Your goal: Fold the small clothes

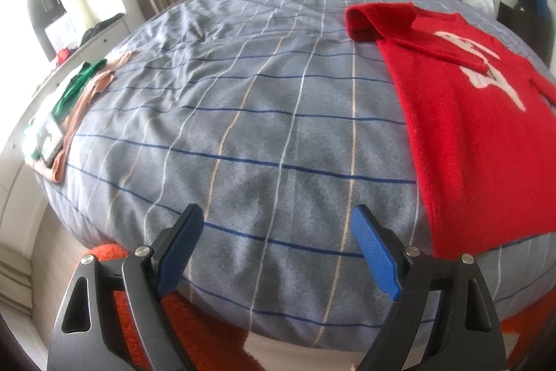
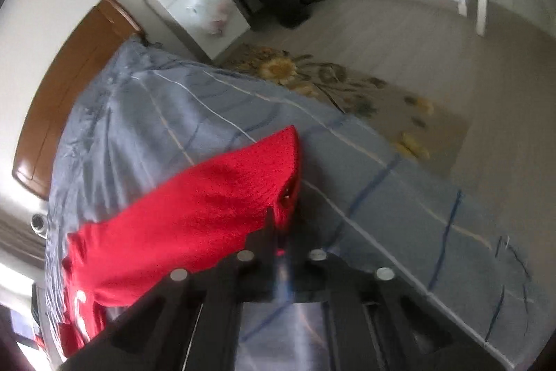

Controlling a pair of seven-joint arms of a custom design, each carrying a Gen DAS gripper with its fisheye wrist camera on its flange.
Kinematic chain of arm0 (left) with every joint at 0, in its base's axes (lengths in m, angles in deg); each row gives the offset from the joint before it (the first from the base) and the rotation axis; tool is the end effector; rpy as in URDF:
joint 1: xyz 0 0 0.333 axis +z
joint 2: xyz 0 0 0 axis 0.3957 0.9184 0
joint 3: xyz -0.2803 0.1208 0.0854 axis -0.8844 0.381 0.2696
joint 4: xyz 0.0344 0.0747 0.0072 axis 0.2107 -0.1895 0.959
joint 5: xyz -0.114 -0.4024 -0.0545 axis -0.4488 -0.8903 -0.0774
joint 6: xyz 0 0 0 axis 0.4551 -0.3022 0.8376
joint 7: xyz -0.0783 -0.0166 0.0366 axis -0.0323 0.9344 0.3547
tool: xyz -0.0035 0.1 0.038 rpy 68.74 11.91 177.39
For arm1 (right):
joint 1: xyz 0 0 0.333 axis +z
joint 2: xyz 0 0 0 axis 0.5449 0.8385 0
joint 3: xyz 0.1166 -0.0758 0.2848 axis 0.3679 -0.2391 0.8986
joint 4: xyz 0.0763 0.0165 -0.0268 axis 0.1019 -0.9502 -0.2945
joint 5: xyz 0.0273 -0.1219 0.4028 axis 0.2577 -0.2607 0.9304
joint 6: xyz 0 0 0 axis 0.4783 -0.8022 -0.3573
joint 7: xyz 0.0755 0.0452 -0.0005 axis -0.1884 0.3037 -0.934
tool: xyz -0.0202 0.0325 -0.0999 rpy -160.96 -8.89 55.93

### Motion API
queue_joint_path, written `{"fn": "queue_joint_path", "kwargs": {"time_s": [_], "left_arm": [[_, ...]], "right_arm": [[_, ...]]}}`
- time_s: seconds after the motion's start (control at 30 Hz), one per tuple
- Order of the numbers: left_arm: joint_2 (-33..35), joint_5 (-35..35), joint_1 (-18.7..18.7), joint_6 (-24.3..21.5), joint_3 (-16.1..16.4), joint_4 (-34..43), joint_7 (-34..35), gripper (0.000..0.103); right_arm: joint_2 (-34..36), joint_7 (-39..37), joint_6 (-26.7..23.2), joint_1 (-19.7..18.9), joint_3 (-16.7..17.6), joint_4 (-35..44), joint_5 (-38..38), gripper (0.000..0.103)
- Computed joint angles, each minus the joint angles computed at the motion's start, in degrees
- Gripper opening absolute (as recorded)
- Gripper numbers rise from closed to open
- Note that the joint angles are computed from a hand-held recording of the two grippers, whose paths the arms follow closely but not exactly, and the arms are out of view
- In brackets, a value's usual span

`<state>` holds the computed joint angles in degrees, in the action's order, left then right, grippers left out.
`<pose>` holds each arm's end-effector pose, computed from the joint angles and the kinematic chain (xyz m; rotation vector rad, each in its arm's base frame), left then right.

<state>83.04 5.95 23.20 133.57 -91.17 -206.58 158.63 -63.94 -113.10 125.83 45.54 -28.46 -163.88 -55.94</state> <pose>0.6403 -0.0590 0.4189 -1.3707 2.1851 -0.6337 0.3506 0.1506 0.4148 -0.0743 2.6314 -0.5859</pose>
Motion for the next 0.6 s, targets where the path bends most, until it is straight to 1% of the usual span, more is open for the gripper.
{"fn": "queue_joint_path", "kwargs": {"time_s": [0.1, 0.13, 0.17, 0.2, 0.23, 0.27, 0.3, 0.33, 0.37, 0.43, 0.47, 0.5, 0.53, 0.57, 0.6], "left_arm": [[-0.05, 0.78, -0.21, -0.43, -0.17, 0.55, 1.09, 0.088], [-0.24, 0.13, -0.03, -0.23, -0.68, 0.96, 2.70, 0.088], [-0.39, -2.69, 0.66, 0.19, -2.02, 1.81, 6.27, 0.088], [-0.47, -7.31, 1.66, 0.38, -3.86, 3.10, 11.36, 0.088], [-0.32, -11.99, 2.42, -0.05, -5.50, 4.84, 16.46, 0.091], [0.09, -16.41, 2.84, -1.03, -6.97, 7.22, 21.51, 0.093], [0.78, -19.85, 2.79, -2.12, -8.07, 9.78, 25.91, 0.099], [1.67, -21.71, 2.33, -3.50, -8.74, 12.26, 29.36, 0.100], [2.80, -21.96, 1.47, -5.40, -9.08, 14.81, 32.15, 0.100], [5.52, -22.17, -0.23, -8.44, -10.41, 19.32, 39.38, 0.100], [7.18, -21.47, -1.18, -10.30, -11.13, 21.31, 43.53, 0.100], [8.93, -18.54, -2.98, -11.78, -10.78, 23.00, 45.09, 0.100], [10.82, -14.95, -4.95, -12.86, -9.88, 24.80, 45.05, 0.099], [12.92, -11.46, -6.92, -12.94, -8.99, 26.54, 44.65, 0.098], [15.12, -8.20, -8.68, -13.55, -8.08, 28.61, 43.77, 0.092]], "right_arm": [[-0.18, -0.35, 0.40, 0.36, 0.03, 0.16, -0.13, 0.003], [-0.96, 0.04, 1.36, 0.16, 0.11, -0.59, -0.76, 0.011], [-1.83, 0.76, 2.03, 0.15, 0.57, -1.07, -1.16, 0.022], [-2.13, 1.71, 1.08, 0.72, 0.93, -0.96, -1.76, 0.028], [-2.39, 1.26, -3.06, 0.91, 3.29, 0.52, -0.78, 0.039], [-1.59, 0.39, -9.06, 1.90, 4.96, 2.84, -0.09, 0.048], [-0.04, -0.55, -13.33, 2.75, 5.92, 5.12, -0.07, 0.054], [1.88, -1.79, -18.14, 4.00, 7.27, 7.96, -0.29, 0.059], [3.23, -2.61, -20.81, 5.23, 8.24, 9.88, -1.05, 0.059], [5.77, -3.24, -22.28, 7.53, 9.38, 12.70, -3.00, 0.060], [7.22, -3.15, -22.21, 8.65, 9.97, 14.04, -4.13, 0.060], [8.05, -2.95, -21.72, 9.74, 10.12, 14.75, -5.08, 0.060], [9.46, -2.32, -20.80, 10.60, 10.42, 15.78, -6.45, 0.060], [11.41, -1.31, -19.34, 11.38, 10.92, 17.16, -8.25, 0.061], [13.07, -0.45, -18.54, 12.06, 11.07, 18.27, -9.54, 0.061]]}}
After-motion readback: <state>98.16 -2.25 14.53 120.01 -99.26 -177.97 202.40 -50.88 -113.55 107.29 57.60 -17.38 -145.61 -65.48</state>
